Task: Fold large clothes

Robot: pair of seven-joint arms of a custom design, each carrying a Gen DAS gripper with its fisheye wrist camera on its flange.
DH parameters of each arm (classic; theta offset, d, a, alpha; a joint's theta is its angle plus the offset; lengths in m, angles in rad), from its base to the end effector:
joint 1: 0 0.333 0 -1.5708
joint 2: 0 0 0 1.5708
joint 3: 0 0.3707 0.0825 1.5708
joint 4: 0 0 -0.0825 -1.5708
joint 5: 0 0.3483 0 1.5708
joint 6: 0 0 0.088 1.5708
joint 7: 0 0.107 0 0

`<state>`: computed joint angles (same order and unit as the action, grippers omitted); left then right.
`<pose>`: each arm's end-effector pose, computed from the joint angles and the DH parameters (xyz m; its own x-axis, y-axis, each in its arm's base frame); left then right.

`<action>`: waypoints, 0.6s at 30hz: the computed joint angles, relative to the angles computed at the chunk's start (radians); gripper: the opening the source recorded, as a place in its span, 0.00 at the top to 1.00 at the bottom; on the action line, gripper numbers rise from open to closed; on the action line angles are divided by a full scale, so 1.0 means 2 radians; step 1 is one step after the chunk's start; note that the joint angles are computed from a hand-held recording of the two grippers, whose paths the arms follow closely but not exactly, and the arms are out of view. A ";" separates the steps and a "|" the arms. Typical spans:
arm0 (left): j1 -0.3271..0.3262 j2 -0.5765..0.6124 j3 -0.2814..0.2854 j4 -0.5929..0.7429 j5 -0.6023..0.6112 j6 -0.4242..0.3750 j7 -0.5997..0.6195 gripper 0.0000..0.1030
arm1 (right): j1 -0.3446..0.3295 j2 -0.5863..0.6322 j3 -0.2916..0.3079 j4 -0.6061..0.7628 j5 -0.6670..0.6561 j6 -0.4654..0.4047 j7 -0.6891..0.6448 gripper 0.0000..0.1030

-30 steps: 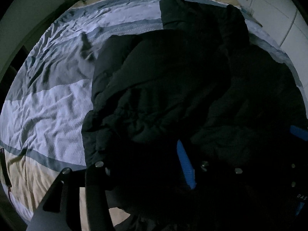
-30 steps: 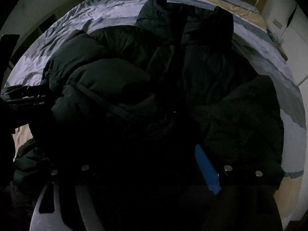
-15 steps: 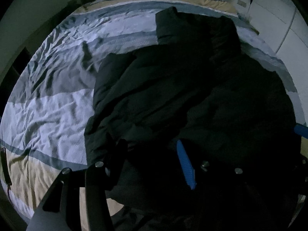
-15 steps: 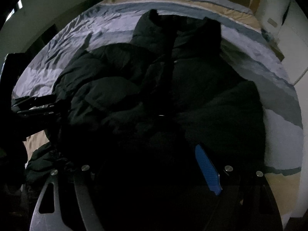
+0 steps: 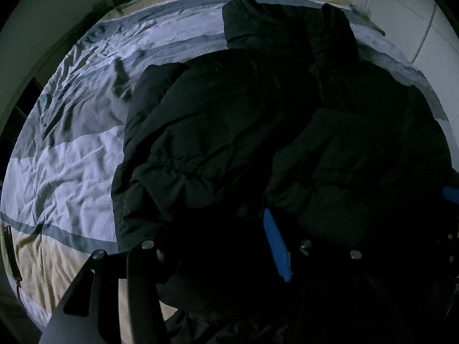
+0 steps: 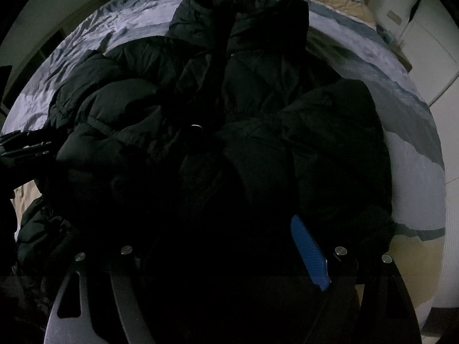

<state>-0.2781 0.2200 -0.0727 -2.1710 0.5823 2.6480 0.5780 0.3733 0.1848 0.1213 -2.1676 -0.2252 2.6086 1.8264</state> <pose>0.5294 -0.2073 0.3947 0.1761 -0.9825 -0.0610 -0.9093 -0.1386 -0.3925 0.4976 0.2704 0.4147 0.3917 -0.9173 0.0710 -0.8777 -0.3957 -0.2702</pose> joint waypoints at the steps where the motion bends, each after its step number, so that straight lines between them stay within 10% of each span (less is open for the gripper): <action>1: 0.000 0.000 0.000 0.000 0.000 0.000 0.000 0.50 | -0.001 -0.001 0.001 0.001 0.003 -0.002 -0.004 0.21; 18: 0.008 0.001 0.003 0.009 0.009 -0.023 -0.029 0.50 | -0.005 0.009 0.001 0.028 0.038 0.008 -0.041 0.21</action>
